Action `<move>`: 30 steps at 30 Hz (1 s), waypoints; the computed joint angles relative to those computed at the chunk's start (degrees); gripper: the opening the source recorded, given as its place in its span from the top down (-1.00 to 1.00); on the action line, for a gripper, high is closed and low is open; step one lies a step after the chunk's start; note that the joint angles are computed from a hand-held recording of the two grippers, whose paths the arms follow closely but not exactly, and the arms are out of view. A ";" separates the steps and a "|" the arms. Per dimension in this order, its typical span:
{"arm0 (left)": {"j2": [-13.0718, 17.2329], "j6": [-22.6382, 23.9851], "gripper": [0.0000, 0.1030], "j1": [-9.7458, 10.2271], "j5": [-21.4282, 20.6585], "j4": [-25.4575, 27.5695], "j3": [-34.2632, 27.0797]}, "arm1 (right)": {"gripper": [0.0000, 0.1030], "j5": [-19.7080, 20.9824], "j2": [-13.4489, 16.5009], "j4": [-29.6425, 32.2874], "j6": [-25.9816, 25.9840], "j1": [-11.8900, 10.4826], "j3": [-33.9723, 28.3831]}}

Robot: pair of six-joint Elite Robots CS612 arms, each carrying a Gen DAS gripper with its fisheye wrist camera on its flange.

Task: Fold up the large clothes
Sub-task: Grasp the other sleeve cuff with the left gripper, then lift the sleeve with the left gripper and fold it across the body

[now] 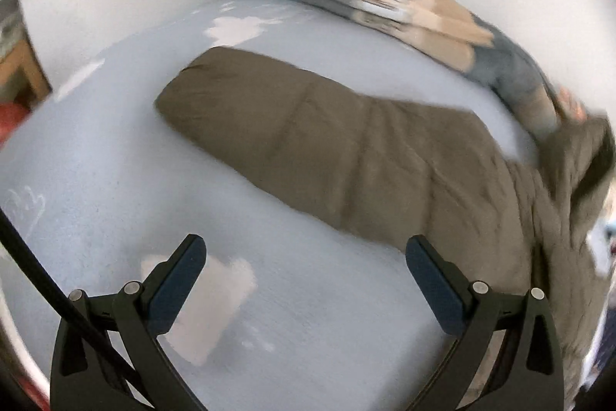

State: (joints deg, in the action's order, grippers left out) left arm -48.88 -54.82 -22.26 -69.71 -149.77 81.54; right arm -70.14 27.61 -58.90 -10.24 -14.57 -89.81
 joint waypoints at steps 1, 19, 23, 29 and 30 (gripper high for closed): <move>-0.04 -0.85 -1.00 0.82 -1.53 -1.92 0.64 | -0.36 0.19 -0.02 0.00 -0.34 -0.14 0.10; 5.36 -20.33 -0.40 10.64 -13.21 -36.00 6.34 | -0.36 1.97 -0.33 0.79 -0.23 -0.40 1.46; 7.34 -19.97 -0.37 11.03 -12.55 -37.74 4.43 | -0.36 1.95 -0.23 1.06 0.01 -0.35 1.54; 7.06 -19.32 0.52 9.97 -6.91 -35.89 3.58 | -0.36 0.34 -0.09 -0.19 0.82 -0.20 1.83; 6.76 -18.66 0.54 9.71 -5.99 -35.47 3.49 | -0.36 0.17 -0.07 -0.52 1.18 -0.24 1.86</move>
State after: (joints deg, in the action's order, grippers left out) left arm -42.12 -73.49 -12.55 -75.70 -185.24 85.03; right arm -69.97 27.54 -59.42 -9.06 -14.80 -87.95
